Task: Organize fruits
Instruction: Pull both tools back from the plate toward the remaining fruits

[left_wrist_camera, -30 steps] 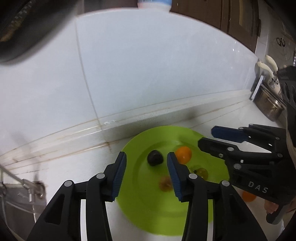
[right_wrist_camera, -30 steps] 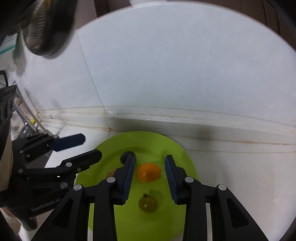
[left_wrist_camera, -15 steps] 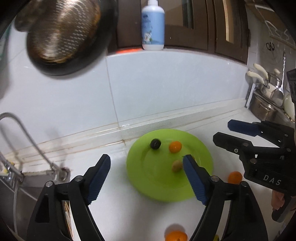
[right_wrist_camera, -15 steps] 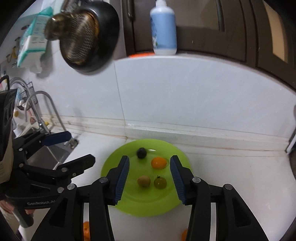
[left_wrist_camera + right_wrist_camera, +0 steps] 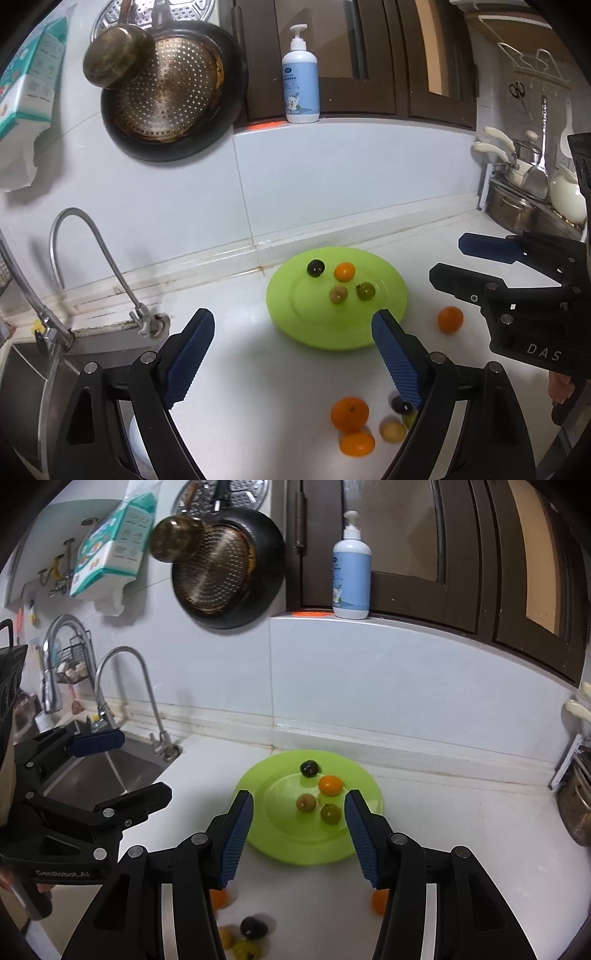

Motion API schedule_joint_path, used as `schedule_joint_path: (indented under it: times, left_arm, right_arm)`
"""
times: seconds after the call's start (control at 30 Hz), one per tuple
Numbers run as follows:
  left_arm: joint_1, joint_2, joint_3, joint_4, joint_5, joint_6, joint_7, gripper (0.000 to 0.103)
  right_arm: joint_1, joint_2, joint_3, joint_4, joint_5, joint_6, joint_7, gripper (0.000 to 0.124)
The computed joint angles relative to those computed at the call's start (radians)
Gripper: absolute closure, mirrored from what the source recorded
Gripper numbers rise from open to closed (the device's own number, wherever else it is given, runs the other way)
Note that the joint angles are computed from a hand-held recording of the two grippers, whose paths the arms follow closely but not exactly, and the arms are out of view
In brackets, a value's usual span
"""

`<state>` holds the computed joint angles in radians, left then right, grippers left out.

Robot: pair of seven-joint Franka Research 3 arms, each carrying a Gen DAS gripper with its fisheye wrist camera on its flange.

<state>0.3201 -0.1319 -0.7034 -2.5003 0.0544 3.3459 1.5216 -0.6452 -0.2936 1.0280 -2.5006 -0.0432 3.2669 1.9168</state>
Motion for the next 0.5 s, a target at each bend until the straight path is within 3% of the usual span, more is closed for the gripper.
schedule_joint_path:
  times: [0.13,0.23,0.5]
  left_arm:
    - [-0.178,-0.042,0.186,-0.059,0.060,0.015,-0.053,0.015]
    - [-0.255,-0.064,0.266,-0.093,0.094,0.016,-0.087,0.015]
    - [-0.309,-0.100,0.320,-0.164,0.146,0.027,-0.132,0.015]
  right_arm:
    - [0.136,-0.028,-0.101,-0.046,0.023,-0.001,-0.004,0.072]
    - [0.204,-0.049,-0.146,-0.075,0.038,-0.006,-0.005,0.072]
    - [0.334,-0.079,-0.234,-0.136,0.039,-0.039,0.013,0.072]
